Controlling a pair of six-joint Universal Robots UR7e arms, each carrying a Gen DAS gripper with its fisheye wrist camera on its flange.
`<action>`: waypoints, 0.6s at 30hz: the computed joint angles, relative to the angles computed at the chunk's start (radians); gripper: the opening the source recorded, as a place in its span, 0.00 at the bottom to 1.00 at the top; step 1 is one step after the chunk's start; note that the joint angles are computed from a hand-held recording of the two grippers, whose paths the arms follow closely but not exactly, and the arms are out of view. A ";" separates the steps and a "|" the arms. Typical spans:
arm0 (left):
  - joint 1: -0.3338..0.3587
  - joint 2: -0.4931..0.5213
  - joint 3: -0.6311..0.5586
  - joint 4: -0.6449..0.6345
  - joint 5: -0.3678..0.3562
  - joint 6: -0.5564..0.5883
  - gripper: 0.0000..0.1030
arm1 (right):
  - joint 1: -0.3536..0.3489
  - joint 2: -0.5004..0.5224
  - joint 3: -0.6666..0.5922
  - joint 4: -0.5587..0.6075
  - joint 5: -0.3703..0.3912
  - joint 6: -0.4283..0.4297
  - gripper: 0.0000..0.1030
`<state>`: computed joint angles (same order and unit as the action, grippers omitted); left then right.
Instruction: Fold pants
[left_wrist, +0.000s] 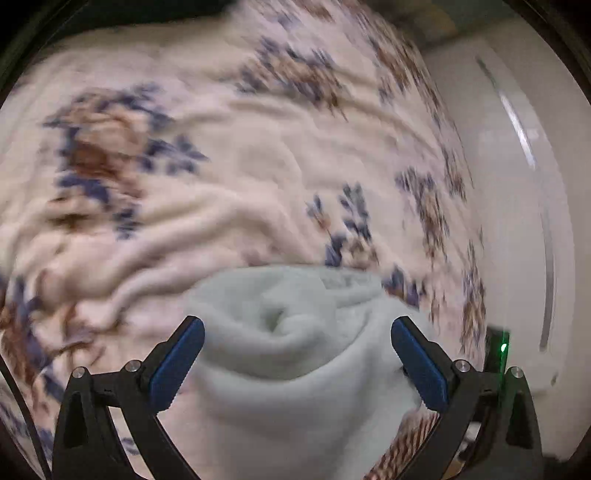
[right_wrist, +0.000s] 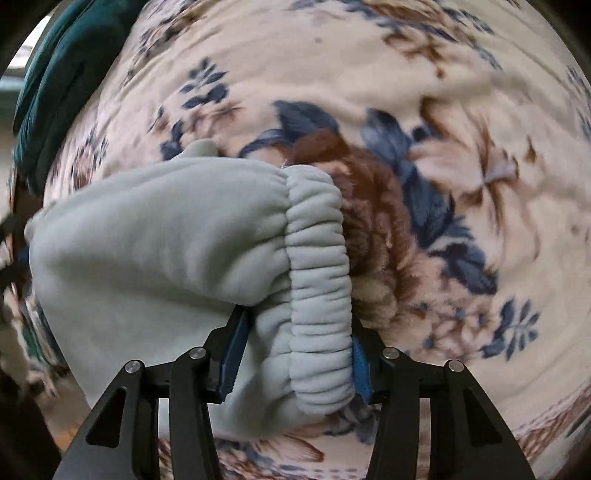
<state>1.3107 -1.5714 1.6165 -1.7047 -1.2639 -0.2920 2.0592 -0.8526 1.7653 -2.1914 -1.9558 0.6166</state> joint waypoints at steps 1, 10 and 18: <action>-0.009 0.008 0.012 -0.012 0.027 0.024 0.92 | 0.002 0.009 -0.012 0.017 -0.005 0.004 0.50; 0.099 0.023 -0.034 -0.102 0.036 -0.042 0.54 | -0.049 0.002 0.028 -0.084 0.091 0.049 0.78; -0.083 -0.188 0.080 -0.024 0.325 -0.181 0.89 | -0.092 -0.177 0.410 -0.592 0.256 0.359 0.87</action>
<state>1.2273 -1.7591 1.6965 -1.7287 -0.9390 -0.4731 1.9675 -1.0293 2.1758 -2.7836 -1.6999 0.9754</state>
